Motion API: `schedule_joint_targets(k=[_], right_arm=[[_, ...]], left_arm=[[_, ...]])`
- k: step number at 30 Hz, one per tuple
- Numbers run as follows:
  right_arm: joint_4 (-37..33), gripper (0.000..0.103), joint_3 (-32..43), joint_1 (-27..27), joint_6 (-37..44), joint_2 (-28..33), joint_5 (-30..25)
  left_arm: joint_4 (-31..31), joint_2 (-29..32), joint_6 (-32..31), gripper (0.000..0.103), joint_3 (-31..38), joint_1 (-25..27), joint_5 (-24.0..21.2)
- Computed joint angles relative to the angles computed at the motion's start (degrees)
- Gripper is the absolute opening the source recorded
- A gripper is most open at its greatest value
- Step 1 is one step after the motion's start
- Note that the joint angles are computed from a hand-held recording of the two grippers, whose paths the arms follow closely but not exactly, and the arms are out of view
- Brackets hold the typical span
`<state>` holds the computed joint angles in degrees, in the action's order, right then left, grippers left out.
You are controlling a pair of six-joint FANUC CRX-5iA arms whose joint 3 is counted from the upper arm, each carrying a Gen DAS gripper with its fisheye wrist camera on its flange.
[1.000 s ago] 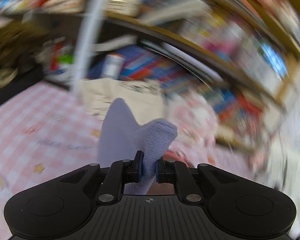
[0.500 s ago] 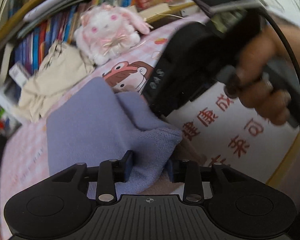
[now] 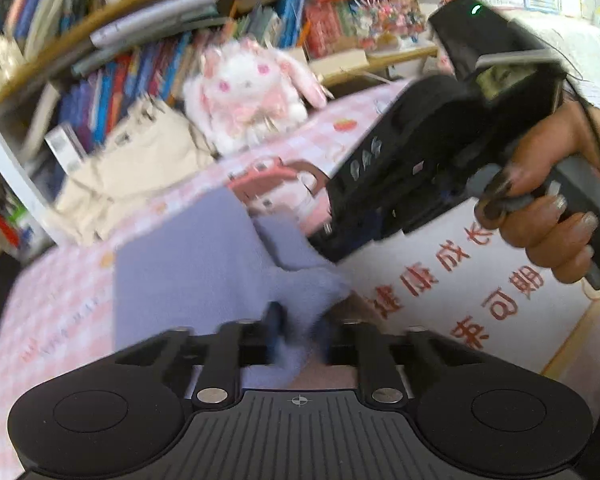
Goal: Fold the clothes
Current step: 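Fold the lavender end over onto the mauve half with the left gripper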
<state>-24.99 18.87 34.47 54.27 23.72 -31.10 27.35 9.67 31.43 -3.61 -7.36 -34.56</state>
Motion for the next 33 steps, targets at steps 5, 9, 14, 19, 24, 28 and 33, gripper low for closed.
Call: schedule_joint_targets(k=[5,9,14,19,24,28,33], right_arm=[[2.8,0.012,1.7,0.4,-3.7,2.0,-3.3],[0.5,0.015,0.7,-0.2,-2.2,0.9,-2.7],[-8.4,0.055,-2.0,-2.3,4.4,-3.1,-0.6],[-27.8,0.059,0.7,-6.7,17.5,-2.4,-3.8],[-39.2,0.069,6.5,-9.7,19.4,3.3,-8.3],[-23.8,0.050,10.8,-6.1,8.1,6.5,-3.3],[-4.2,0.043,12.3,-2.4,2.2,7.5,-0.3]], left_arm=[[13.9,-4.0,-9.0,0.008,-6.9,1.2,4.8],[4.3,-1.9,-2.5,0.009,-3.8,1.1,1.8],[7.9,-1.9,-0.2,0.009,-4.6,1.4,2.9],[12.7,-2.6,-2.0,0.009,-6.3,2.0,3.7],[13.3,-3.2,-3.6,0.009,-7.5,1.7,3.6],[8.4,-2.9,-4.2,0.009,-6.8,1.2,2.3],[2.4,-2.1,-2.7,0.011,-5.5,0.6,1.1]])
